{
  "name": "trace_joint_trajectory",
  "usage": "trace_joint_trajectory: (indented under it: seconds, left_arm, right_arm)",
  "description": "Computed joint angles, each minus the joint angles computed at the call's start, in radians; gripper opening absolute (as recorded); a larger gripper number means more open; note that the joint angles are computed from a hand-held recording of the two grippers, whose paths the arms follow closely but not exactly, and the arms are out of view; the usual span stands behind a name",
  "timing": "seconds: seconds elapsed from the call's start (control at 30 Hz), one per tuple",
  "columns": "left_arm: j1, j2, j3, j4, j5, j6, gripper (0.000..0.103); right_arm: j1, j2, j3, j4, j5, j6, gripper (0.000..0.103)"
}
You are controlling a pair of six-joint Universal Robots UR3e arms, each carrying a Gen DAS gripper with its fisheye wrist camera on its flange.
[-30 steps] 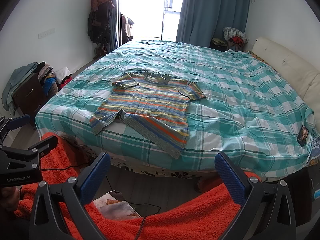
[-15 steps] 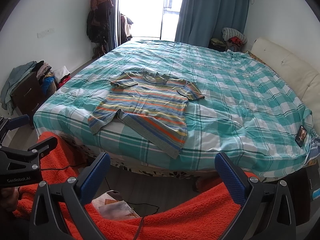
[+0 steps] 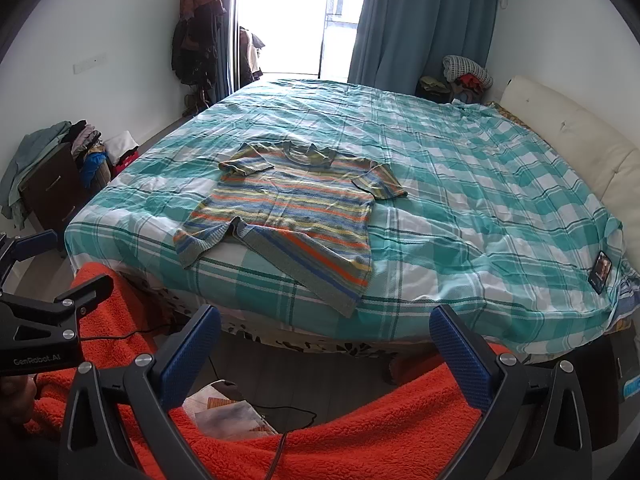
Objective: Fold small clothes
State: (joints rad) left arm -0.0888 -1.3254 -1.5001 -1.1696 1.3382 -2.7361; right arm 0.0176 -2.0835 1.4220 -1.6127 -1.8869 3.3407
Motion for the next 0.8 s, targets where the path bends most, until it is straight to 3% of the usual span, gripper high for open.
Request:
trace_joint_trajectory:
  seconds: [0.8]
  left_arm:
    - [-0.014, -0.007, 0.01, 0.012, 0.054, 0.015, 0.103]
  right_arm:
    - [0.002, 0.004, 0.001, 0.001, 0.004, 0.0, 0.103]
